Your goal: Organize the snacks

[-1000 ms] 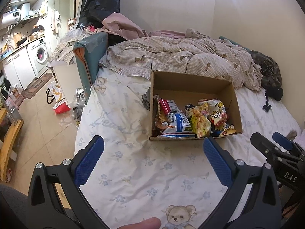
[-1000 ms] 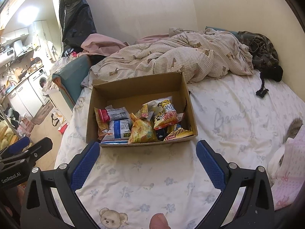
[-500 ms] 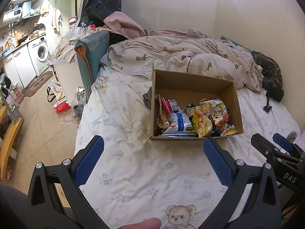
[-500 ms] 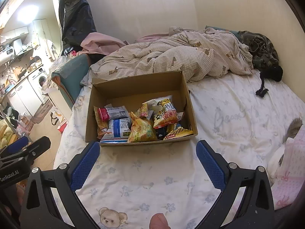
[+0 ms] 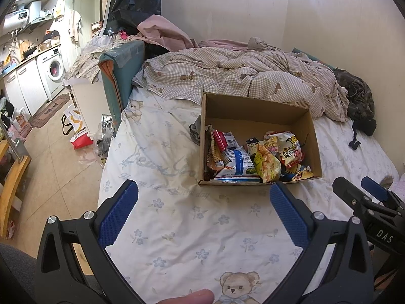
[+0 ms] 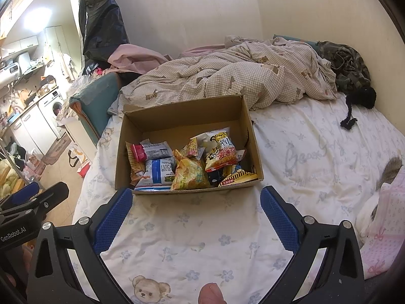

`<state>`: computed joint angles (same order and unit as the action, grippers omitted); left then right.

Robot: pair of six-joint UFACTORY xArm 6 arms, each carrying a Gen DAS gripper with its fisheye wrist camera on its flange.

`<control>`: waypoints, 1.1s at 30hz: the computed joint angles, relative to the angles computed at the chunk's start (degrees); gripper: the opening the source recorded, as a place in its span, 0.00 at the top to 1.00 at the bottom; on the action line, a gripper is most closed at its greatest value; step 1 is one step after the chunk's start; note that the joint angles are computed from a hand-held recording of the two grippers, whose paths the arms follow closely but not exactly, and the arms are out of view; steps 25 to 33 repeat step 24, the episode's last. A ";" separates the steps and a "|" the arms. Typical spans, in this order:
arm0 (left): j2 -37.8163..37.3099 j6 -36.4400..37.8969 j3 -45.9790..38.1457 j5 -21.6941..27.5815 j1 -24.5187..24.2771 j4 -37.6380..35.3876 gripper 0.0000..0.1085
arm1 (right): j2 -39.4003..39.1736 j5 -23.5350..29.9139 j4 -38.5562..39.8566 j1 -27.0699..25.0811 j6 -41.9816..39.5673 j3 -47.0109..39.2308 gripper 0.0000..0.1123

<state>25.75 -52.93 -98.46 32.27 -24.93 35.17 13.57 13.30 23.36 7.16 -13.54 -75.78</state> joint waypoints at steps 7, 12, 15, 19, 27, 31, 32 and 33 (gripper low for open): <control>-0.02 0.08 0.03 -0.05 0.01 -0.09 0.05 | -0.01 0.05 -0.04 -0.03 -0.06 0.01 0.08; -0.02 0.02 0.02 -0.02 0.00 -0.06 0.05 | 0.02 0.14 0.25 0.02 -0.30 -0.05 0.08; -0.04 0.08 0.04 -0.01 0.01 -0.13 0.05 | -0.10 0.11 0.03 0.05 -0.27 0.01 0.08; 0.03 0.41 0.01 0.05 -0.06 -0.52 0.05 | -0.15 0.12 -0.07 0.08 -0.07 0.07 0.08; -0.10 0.56 0.49 -0.75 -0.09 -1.46 0.05 | -0.19 0.09 0.01 0.13 -0.12 0.10 0.08; -0.10 0.56 0.49 -0.75 -0.09 -1.46 0.05 | -0.19 0.09 0.01 0.13 -0.12 0.10 0.08; -0.10 0.56 0.49 -0.75 -0.09 -1.46 0.05 | -0.19 0.09 0.01 0.13 -0.12 0.10 0.08; -0.10 0.56 0.49 -0.75 -0.09 -1.46 0.05 | -0.19 0.09 0.01 0.13 -0.12 0.10 0.08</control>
